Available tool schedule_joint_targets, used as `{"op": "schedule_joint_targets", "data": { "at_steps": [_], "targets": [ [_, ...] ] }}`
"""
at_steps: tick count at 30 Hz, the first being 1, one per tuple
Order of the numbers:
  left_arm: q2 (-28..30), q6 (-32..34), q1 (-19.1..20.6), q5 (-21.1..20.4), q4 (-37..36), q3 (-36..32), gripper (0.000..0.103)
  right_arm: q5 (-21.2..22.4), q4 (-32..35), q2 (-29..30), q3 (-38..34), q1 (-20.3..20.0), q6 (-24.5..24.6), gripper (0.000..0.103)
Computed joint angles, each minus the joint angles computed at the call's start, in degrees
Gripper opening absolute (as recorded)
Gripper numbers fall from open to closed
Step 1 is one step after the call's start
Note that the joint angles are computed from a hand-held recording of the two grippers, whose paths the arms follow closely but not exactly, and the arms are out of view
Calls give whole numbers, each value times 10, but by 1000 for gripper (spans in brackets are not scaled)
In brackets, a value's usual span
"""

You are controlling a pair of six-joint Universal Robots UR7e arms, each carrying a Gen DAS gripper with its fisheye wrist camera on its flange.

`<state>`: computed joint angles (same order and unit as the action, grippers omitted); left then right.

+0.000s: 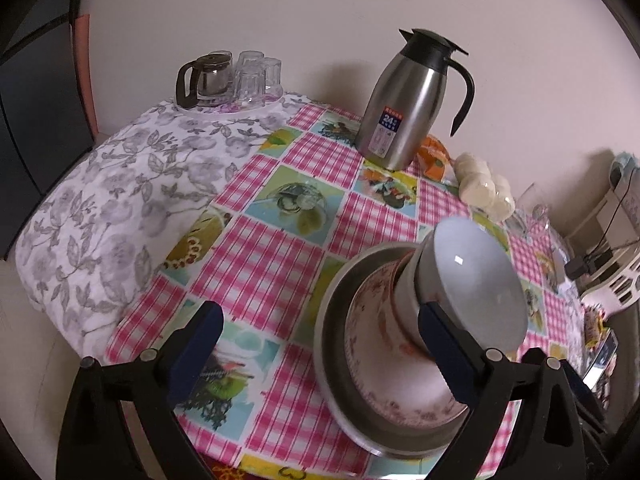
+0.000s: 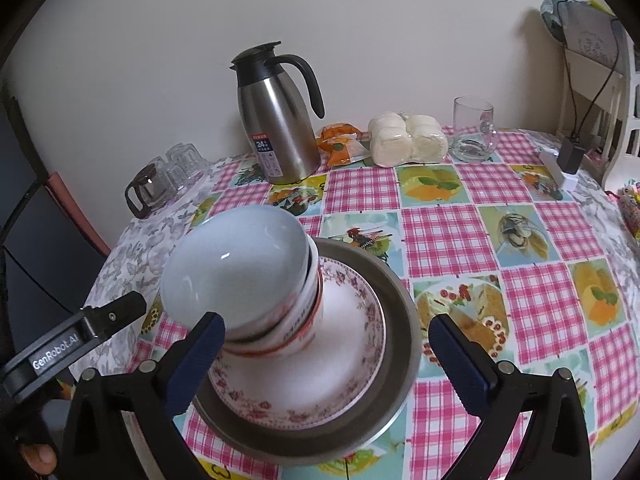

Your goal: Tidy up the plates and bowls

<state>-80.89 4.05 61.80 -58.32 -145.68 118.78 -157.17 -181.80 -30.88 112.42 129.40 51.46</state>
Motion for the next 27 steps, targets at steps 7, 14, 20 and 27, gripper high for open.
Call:
{"op": "schedule_joint_targets", "data": {
  "at_steps": [7,14,20,27],
  "targets": [
    [-41,28,3,-40,8,35,98,-5,59,-4,34,24,100,103],
    [-68,21,13,-87,46,46,98,-1,119,-12,61,39,181,103],
    [-91,17,-3,-54,55,73,98,9,164,-17,73,49,230,103],
    [-104,29,-26,-5,56,99,98,11,208,-25,81,58,271,103]
  ]
}}
